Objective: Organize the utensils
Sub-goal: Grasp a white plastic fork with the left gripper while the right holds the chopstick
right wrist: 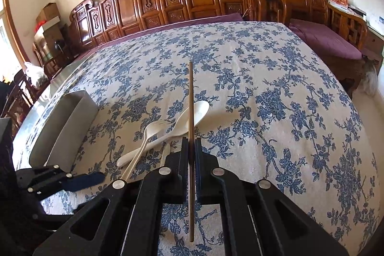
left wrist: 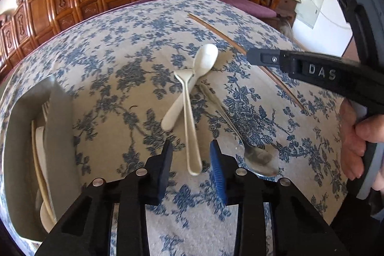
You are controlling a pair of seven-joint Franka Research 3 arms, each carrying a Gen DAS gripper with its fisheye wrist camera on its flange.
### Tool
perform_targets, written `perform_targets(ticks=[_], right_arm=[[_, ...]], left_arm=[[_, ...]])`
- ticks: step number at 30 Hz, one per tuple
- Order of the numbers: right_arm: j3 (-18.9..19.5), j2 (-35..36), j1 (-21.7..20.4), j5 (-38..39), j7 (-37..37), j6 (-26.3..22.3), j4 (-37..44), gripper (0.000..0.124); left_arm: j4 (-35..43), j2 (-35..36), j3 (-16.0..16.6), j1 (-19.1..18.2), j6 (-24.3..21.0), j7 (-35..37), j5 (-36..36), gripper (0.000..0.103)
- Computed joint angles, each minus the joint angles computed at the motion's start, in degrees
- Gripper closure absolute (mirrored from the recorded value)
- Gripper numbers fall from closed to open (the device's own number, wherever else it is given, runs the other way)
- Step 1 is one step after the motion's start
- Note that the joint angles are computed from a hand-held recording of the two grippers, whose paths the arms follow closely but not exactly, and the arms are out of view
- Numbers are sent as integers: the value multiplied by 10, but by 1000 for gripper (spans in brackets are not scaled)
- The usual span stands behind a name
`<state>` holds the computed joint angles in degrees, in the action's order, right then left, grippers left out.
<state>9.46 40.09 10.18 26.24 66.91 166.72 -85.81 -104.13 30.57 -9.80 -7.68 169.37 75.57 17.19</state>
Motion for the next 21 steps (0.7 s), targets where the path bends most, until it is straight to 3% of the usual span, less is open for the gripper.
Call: perform_targets(ticks=[7,21], right_arm=[[11,2,-10,11,-8,-5,4,118],[15,8,-14,30,-13,-13,17,118]], left_arm=[[67,47,-23,11,-41,16,-31,85],[162,98,4,-18,-87,-7,-28,85]])
